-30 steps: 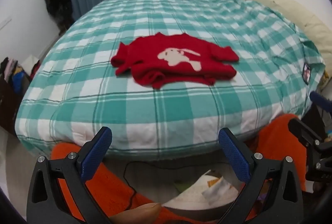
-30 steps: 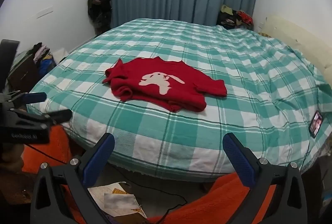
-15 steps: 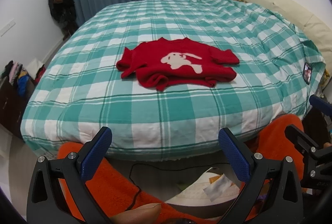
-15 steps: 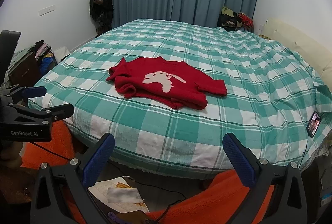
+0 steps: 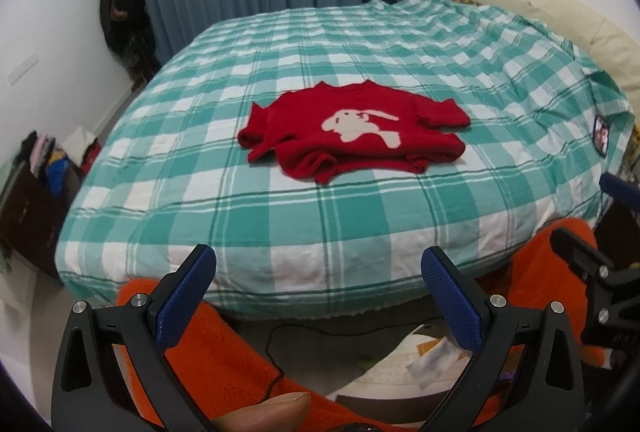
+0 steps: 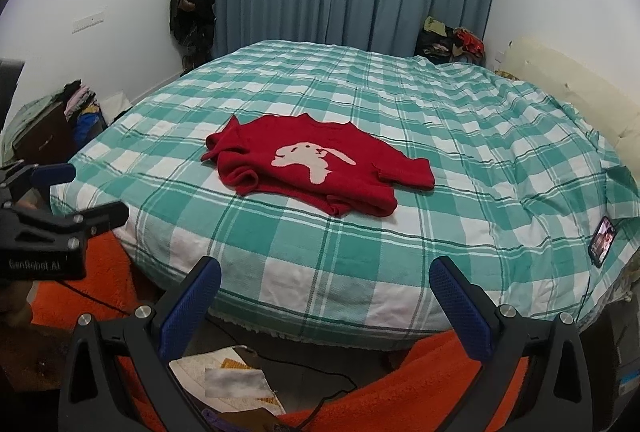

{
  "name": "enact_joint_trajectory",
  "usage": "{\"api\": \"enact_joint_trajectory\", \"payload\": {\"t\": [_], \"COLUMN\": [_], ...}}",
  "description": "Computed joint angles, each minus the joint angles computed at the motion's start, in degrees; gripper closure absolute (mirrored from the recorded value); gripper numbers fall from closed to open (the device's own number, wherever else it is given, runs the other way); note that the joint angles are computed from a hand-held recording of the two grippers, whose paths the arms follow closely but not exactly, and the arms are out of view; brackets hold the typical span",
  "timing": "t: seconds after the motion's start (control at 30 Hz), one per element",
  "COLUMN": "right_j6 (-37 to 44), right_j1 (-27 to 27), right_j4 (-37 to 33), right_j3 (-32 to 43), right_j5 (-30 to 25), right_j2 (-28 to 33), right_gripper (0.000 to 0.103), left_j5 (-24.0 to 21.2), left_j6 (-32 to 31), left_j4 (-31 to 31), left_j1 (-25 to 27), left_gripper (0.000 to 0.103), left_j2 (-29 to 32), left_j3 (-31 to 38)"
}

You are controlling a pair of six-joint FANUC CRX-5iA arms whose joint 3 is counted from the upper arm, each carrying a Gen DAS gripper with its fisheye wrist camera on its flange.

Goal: Fold small clothes

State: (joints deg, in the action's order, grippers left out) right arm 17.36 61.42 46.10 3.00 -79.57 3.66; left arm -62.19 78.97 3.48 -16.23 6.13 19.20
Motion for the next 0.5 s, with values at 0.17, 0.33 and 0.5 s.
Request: {"api": "enact_joint_trajectory", "payload": {"t": [0.17, 0.33, 0.5], "right_j6": [1.6, 5.3, 5.2], "right_j1": [-1.9, -3.4, -4.7], "right_j4": [-2.3, -4.6, -4.8], "right_j3": [1.8, 2.9, 3.2], "right_j5": [2.0, 2.2, 1.4], "right_j2": [1.5, 2.4, 2.6], "right_gripper": [0.0, 0.0, 0.0], "left_j5": [0.1, -0.6, -1.5], "left_j6": [-0.1, 0.8, 1.1], "left_j4": [-1.0, 0.5, 0.2], "left_j1": [-0.2, -0.1, -1.1], "left_gripper": [0.0, 0.0, 0.001], "left_j2": [1.2, 3.6, 5.3], "left_j3": [1.1, 2.8, 5.0]}}
